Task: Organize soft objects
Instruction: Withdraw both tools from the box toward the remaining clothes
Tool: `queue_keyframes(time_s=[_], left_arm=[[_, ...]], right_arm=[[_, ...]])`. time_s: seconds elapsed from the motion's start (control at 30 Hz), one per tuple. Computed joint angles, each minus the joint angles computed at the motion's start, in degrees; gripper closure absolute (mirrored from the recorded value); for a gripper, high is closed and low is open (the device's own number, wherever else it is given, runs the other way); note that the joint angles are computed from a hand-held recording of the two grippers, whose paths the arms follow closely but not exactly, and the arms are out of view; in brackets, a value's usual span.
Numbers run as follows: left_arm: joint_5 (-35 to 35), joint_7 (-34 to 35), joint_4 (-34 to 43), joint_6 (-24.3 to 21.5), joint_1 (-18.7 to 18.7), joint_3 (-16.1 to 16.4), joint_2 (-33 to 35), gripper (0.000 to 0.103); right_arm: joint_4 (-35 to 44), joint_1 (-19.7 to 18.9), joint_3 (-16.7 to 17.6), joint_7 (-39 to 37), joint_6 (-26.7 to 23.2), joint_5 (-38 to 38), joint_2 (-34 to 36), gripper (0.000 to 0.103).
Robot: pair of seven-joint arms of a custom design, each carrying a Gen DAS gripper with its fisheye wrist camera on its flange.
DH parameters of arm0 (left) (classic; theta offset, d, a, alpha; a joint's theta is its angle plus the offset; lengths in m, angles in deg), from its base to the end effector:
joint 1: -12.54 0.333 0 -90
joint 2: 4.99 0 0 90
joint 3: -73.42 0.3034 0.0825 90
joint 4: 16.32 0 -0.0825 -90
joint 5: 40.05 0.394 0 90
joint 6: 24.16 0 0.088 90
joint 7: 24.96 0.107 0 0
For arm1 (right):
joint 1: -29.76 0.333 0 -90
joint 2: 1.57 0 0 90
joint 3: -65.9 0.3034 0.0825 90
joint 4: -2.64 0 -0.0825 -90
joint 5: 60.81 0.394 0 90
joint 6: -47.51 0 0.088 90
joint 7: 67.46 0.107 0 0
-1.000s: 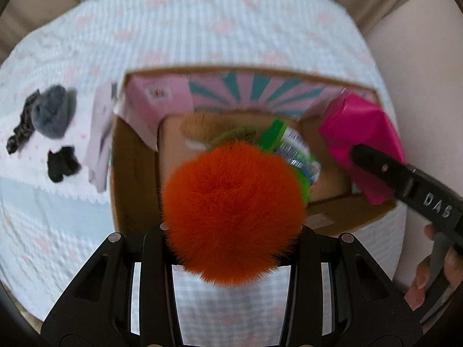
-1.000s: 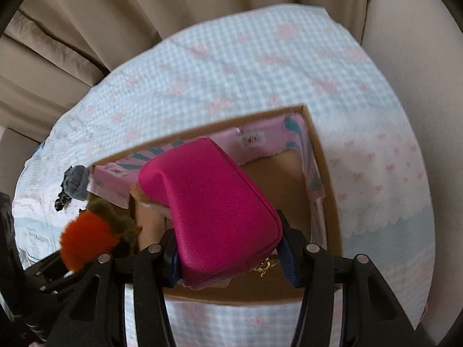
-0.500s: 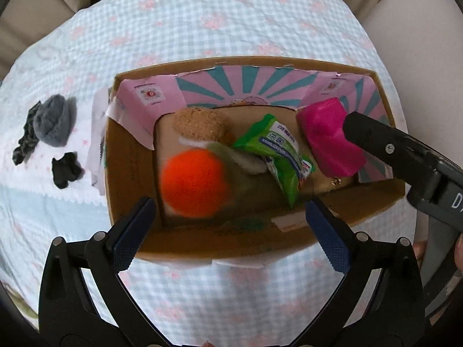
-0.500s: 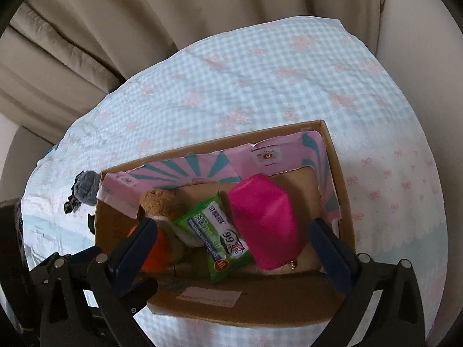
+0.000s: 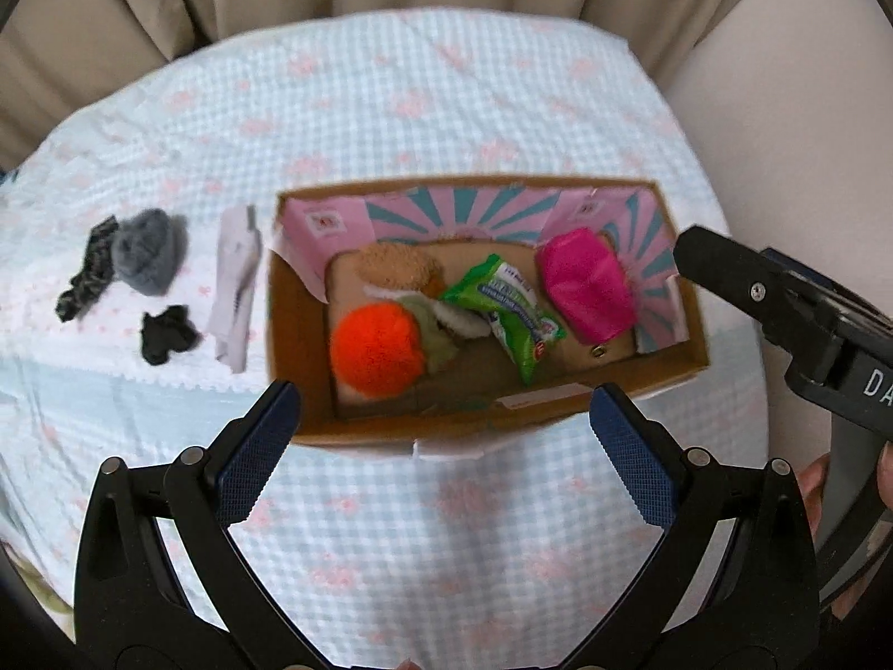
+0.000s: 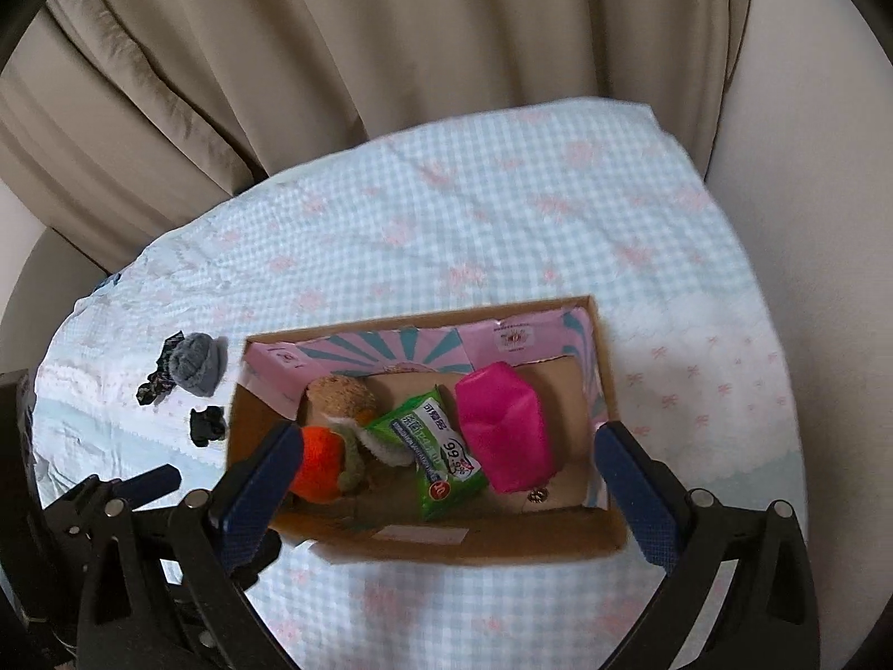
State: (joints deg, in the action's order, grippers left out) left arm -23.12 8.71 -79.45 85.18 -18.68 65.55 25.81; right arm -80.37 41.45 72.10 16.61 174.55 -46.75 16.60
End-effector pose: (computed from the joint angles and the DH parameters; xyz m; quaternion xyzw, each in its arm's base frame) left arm 0.6028 -0.4265 0.5311 -0.7836 0.5962 -0.1396 0.1046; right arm 0.6682 0.2125 0.5445 -0.7778 0.5739 -0.0410 0.2530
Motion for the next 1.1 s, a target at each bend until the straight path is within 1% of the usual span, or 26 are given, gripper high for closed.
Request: queue_keyframes(time_s=[0.07, 0.17, 0.27, 0.4, 0.6, 0.77, 0.83, 0.97, 1.07, 1.1], left_arm=[[1.65, -1.24, -2.36, 0.27, -0.72, 0.32, -3.05, 0.000], [4.43, -3.21, -6.47, 0.94, -1.20, -0.06, -8.07, 0.000], [7.45, -5.02, -10.58, 0.79, -1.29, -1.16, -13.26, 0.000], [12.08, -7.53, -15.39, -0.80, -0.97, -3.51, -20.02, 0.000], [16.54, -11.32, -24.42, -1.97, 1.49, -8.21, -31.15, 0.000], [17.49, -12.60, -31.77, -2.61, 4.51, -11.77, -40.16, 0.000], [16.29, -11.68, -35.87, -1.02, 5.70, -12.20, -44.66, 0.000], [12.77, -8.78, -44.67, 2.14, 7.45, -11.56, -54.44, 0.000], [11.38, -6.32, -50.61, 4.01, 8.80, -10.72, -61.26, 0.000], [10.75, -5.26, -52.34, 4.40, 9.23, -10.20, -63.25, 0.000]], right_arm=[[-0.28, 0.43, -0.13, 0.76, -1.03, -1.04, -2.08, 0.000], [-2.87, 1.05, -0.24, 0.49, 0.32, -1.81, -6.29, 0.000], [-5.65, 1.90, -0.40, 0.16, 1.34, -2.31, -10.57, 0.000], [-9.66, 3.60, -0.55, 1.13, 3.29, -2.88, -17.01, 0.000], [-15.95, 6.79, -0.32, 4.44, 6.35, -5.74, -26.43, 0.000], [-19.88, 9.42, 0.38, 7.99, 7.83, -8.24, -32.04, 0.000], [-21.76, 10.50, 0.94, 10.17, 8.85, -8.97, -34.26, 0.000], [-24.31, 11.54, 3.84, 18.30, 10.57, -14.36, -37.40, 0.000], [-24.53, 12.77, 5.24, 22.60, 11.37, -17.52, -37.47, 0.000], [-24.34, 12.83, 6.30, 24.82, 11.69, -19.48, -37.05, 0.000]])
